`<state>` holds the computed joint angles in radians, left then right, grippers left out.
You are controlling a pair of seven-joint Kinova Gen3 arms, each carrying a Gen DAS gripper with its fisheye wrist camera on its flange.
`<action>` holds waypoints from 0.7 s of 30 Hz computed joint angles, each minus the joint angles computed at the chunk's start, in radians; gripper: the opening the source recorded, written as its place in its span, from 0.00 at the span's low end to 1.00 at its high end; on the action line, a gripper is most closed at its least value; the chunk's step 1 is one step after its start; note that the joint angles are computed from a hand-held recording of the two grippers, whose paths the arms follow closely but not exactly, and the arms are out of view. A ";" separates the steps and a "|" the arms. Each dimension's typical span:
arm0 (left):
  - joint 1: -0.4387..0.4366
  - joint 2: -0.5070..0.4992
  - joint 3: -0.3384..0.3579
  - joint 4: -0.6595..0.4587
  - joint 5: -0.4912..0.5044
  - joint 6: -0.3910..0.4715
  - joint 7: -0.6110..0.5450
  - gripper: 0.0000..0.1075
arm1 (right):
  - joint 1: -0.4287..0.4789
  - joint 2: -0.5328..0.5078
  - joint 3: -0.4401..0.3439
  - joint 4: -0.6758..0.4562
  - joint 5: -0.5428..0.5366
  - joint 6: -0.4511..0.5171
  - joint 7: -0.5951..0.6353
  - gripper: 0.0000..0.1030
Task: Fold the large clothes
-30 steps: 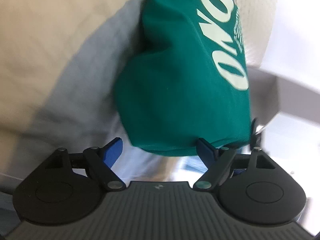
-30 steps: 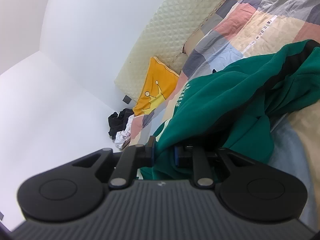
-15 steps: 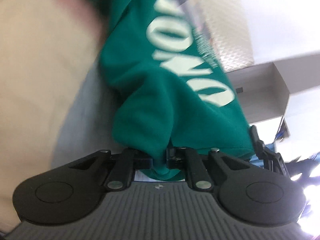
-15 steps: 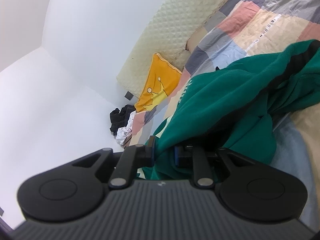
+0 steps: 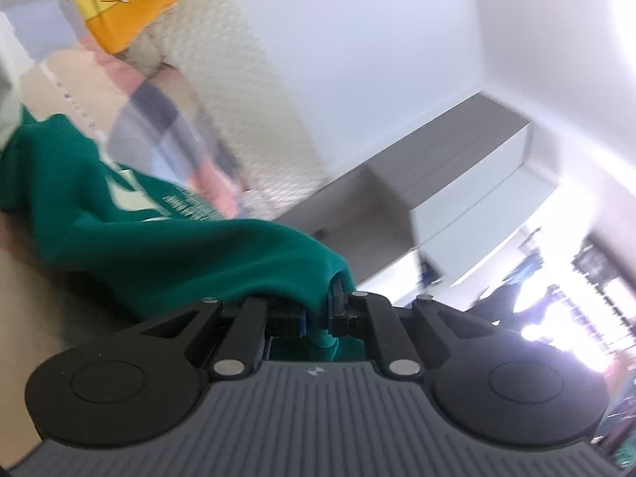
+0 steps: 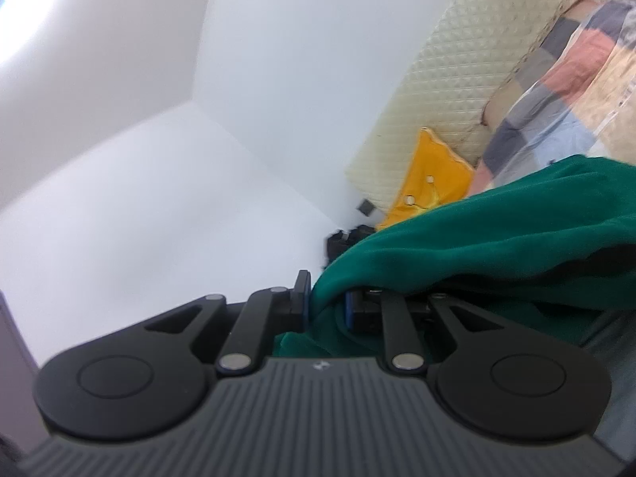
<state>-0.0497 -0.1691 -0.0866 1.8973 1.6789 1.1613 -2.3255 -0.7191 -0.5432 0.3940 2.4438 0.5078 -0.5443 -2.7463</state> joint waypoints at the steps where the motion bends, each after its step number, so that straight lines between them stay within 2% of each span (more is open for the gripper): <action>1: -0.009 0.012 0.010 -0.002 0.017 0.008 -0.009 0.10 | 0.002 0.005 0.002 -0.001 0.004 -0.004 -0.019 0.19; 4: -0.108 0.009 0.130 -0.012 -0.029 -0.067 0.029 0.10 | 0.052 0.026 -0.044 -0.032 0.016 0.078 -0.061 0.19; 6: -0.133 0.041 0.207 -0.061 -0.110 -0.148 0.107 0.10 | 0.014 0.039 -0.016 -0.051 -0.020 0.150 -0.051 0.20; 7: -0.119 0.065 0.219 -0.088 -0.151 -0.188 0.148 0.10 | -0.025 0.046 0.016 -0.064 -0.040 0.188 -0.045 0.20; 10: 0.002 0.134 0.172 -0.162 -0.273 -0.284 0.256 0.11 | -0.072 0.102 0.080 -0.097 -0.088 0.261 -0.063 0.21; 14: 0.169 0.257 0.084 -0.294 -0.436 -0.359 0.379 0.11 | -0.142 0.185 0.198 -0.107 -0.110 0.268 -0.118 0.21; 17: 0.156 0.329 0.141 -0.366 -0.546 -0.383 0.462 0.11 | -0.143 0.219 0.206 -0.109 -0.110 0.303 -0.149 0.22; 21: 0.151 0.360 0.152 -0.375 -0.564 -0.367 0.459 0.14 | -0.115 0.232 0.183 -0.102 -0.124 0.308 -0.187 0.22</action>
<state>0.1016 0.1906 0.0651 1.5218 1.1151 0.7939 -1.8662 -0.8345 -0.3112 0.5772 2.3418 0.3842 -0.2366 -2.9333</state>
